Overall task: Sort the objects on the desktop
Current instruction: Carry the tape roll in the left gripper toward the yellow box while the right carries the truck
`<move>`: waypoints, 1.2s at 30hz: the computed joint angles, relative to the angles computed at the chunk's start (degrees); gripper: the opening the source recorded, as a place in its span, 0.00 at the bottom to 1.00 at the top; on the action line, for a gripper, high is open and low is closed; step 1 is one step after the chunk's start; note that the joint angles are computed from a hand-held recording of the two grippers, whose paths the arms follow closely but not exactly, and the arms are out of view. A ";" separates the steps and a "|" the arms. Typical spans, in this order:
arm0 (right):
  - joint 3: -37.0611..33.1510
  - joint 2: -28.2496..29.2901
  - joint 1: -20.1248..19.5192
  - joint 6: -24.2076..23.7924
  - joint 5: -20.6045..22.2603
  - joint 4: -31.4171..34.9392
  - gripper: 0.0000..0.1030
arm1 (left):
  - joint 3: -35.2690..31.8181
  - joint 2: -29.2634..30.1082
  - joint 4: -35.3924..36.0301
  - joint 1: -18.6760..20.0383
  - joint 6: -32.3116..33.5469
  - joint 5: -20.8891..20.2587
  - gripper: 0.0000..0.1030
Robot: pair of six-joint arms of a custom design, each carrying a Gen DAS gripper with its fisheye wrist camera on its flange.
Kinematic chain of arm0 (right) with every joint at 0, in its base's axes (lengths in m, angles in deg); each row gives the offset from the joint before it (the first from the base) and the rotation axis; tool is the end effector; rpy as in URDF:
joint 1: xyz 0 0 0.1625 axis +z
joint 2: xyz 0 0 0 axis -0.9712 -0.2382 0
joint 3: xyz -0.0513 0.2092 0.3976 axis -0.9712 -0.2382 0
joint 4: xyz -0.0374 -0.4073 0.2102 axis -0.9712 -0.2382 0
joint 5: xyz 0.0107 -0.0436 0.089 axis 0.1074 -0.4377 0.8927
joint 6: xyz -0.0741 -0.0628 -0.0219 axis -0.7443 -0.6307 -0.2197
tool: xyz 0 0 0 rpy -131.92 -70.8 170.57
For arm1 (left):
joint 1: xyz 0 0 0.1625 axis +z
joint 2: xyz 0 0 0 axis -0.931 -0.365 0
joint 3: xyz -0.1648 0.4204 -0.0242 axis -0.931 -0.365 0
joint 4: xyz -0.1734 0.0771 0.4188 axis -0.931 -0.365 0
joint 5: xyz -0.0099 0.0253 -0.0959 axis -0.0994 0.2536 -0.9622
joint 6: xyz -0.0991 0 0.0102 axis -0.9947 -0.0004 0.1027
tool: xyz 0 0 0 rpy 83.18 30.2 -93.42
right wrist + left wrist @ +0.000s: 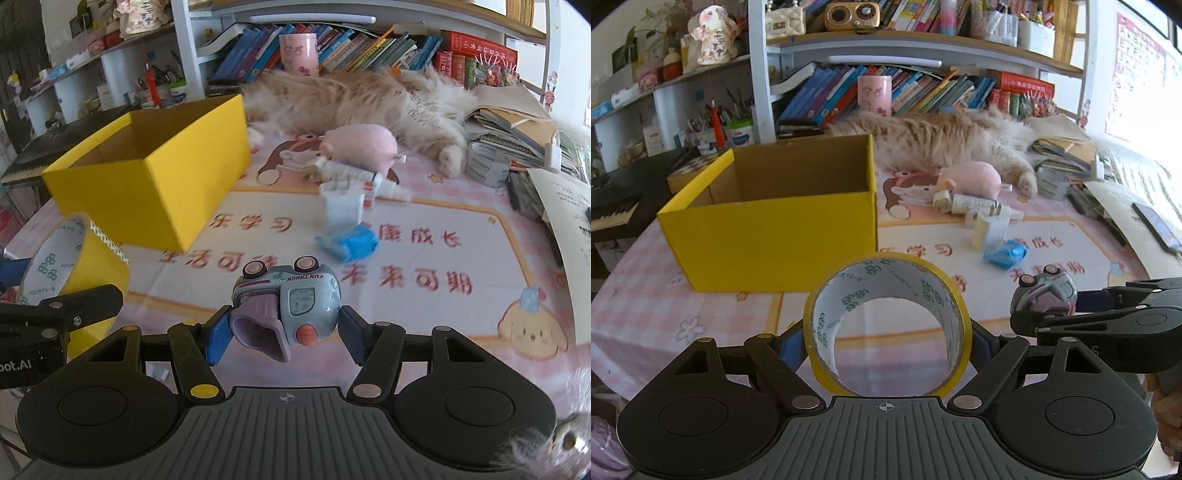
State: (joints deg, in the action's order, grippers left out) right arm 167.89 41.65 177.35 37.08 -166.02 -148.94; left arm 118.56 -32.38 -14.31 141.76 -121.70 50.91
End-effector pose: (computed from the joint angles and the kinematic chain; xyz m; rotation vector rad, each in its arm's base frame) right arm 0.2082 -0.7438 -0.0122 -0.0057 -2.1383 1.0841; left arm -0.0739 -0.8047 0.1423 1.2057 2.3539 -0.6981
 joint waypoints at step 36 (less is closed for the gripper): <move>-12.37 11.51 5.61 6.06 -0.68 8.30 0.56 | -0.17 -5.42 2.23 6.01 6.48 0.20 0.83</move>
